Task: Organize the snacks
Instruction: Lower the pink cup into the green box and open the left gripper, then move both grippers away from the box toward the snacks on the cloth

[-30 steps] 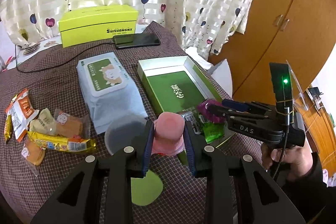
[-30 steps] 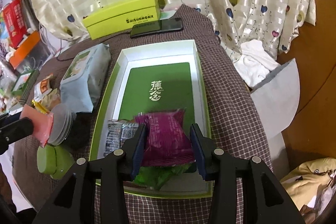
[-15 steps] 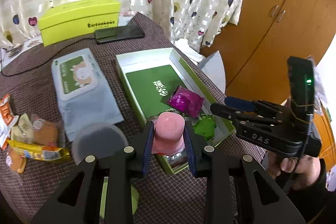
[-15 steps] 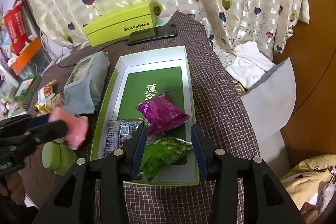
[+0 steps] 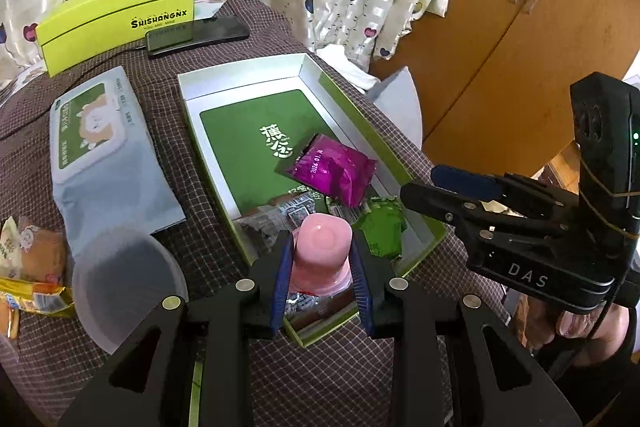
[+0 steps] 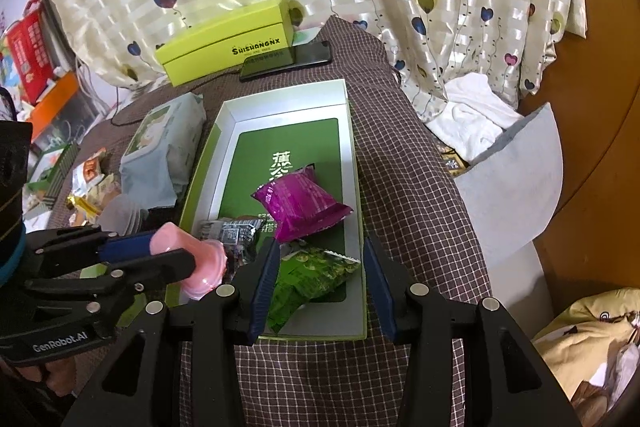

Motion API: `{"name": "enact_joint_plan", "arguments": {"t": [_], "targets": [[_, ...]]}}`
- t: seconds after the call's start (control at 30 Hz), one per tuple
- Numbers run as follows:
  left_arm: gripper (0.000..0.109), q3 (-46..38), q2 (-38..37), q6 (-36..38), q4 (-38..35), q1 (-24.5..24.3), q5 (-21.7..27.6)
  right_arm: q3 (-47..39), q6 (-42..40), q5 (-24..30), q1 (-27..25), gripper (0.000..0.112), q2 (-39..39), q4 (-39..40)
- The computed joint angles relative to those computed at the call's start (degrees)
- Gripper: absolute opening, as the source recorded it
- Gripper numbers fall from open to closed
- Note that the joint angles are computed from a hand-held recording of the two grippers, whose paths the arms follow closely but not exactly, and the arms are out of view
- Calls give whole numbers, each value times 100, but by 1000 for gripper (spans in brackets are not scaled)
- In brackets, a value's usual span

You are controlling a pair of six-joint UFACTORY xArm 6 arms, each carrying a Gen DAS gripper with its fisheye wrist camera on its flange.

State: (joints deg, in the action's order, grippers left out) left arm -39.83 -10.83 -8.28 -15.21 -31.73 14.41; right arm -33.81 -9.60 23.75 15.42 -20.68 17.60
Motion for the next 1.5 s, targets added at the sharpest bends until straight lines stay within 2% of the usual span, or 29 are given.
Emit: {"name": "enact_joint_plan", "arguments": {"t": [0.13,0.3,0.4,0.5,0.57,0.93,1.2,1.5], "targets": [[30,-92,86,-338,387,80,-87,14,-55,-8,11,43,-2,57],[30,-299,321,-1204,1264,304,-240,16,-52,-8,24,43,-15,59],[31,-413,495,-1203,1230,344,-282,13,-49,2,21,43,-18,57],[43,-362,483,-1301,1321,375,-430,11,-46,12,20,43,-23,53],[46,-318,432,-1371,1360,400,-482,8,-59,22,31,43,-31,53],[46,133,-268,-1603,1539,430,-383,-24,36,78,242,43,-176,-43],[46,528,-963,-2046,2041,522,-202,-23,336,192,512,43,-487,-381],[46,979,-1703,-2196,2263,587,39,26,716,323,885,43,-820,-789]]}}
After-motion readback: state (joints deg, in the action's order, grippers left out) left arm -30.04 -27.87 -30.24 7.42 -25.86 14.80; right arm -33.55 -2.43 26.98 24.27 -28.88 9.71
